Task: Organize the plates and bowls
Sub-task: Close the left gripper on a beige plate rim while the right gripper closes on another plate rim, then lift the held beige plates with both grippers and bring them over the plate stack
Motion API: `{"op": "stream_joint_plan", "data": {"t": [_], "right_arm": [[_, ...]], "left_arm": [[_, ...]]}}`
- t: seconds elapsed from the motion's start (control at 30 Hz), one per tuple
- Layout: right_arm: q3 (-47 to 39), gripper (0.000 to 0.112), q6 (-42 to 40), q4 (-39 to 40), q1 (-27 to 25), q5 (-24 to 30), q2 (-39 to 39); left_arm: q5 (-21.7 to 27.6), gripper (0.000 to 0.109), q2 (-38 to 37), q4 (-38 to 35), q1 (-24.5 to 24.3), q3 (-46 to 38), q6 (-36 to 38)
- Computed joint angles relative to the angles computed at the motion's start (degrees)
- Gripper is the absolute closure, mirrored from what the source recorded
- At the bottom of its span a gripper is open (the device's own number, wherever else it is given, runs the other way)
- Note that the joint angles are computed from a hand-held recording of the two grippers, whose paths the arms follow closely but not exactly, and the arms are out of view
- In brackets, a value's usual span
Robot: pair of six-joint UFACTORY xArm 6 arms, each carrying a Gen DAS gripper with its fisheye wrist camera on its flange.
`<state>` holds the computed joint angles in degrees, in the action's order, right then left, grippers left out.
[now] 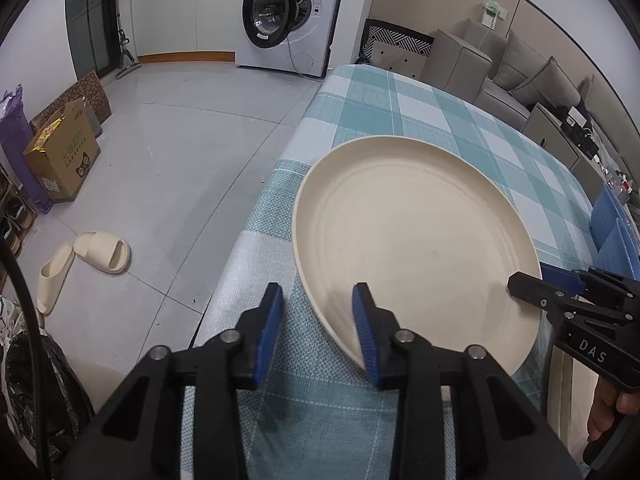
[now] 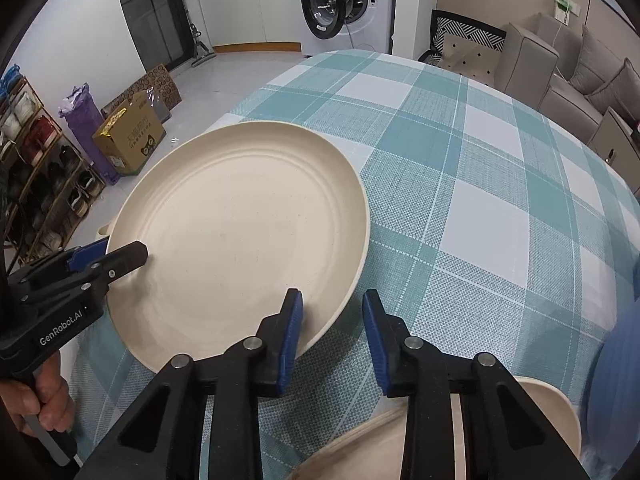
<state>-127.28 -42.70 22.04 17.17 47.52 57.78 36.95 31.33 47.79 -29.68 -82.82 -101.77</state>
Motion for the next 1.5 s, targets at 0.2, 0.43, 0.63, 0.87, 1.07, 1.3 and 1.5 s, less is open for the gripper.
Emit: {"op": "stream_joint_plan", "data": {"t": [0.2, 0.43, 0.63, 0.87, 1.07, 1.3, 1.5], "right_arm": [[3.9, 0.089, -1.6, 0.2, 0.5, -2.7, -2.2], [7.2, 0.089, -2.7, 0.0, 0.8, -5.8, -4.0], [9.9, 0.089, -3.8, 0.4, 0.9, -8.2, -5.4], [12.1, 0.089, -5.2, 1.9, 0.7, -9.6, -7.2], [13.9, 0.089, -6.3, 3.2, 0.3, -10.4, -8.8], [15.3, 0.089, -7.4, 4.7, -0.5, -10.9, -10.2], [17.8, 0.089, -9.1, 6.7, -1.0, -11.7, -12.4]], "left_arm": [[-0.4, 0.086, 0.4, 0.8, -0.2, -0.5, 0.7], [1.7, 0.087, 1.2, 0.5, -0.8, -2.1, 2.3], [3.1, 0.087, 1.8, 0.3, -1.3, -3.3, 3.3], [3.5, 0.087, 1.4, 0.9, -1.6, -3.3, 3.0], [4.3, 0.086, 1.2, 1.4, -2.3, -3.9, 3.1], [5.2, 0.086, 1.1, 1.9, -2.9, -4.9, 3.6], [6.0, 0.086, 0.8, 2.6, -3.7, -5.5, 3.7]]}}
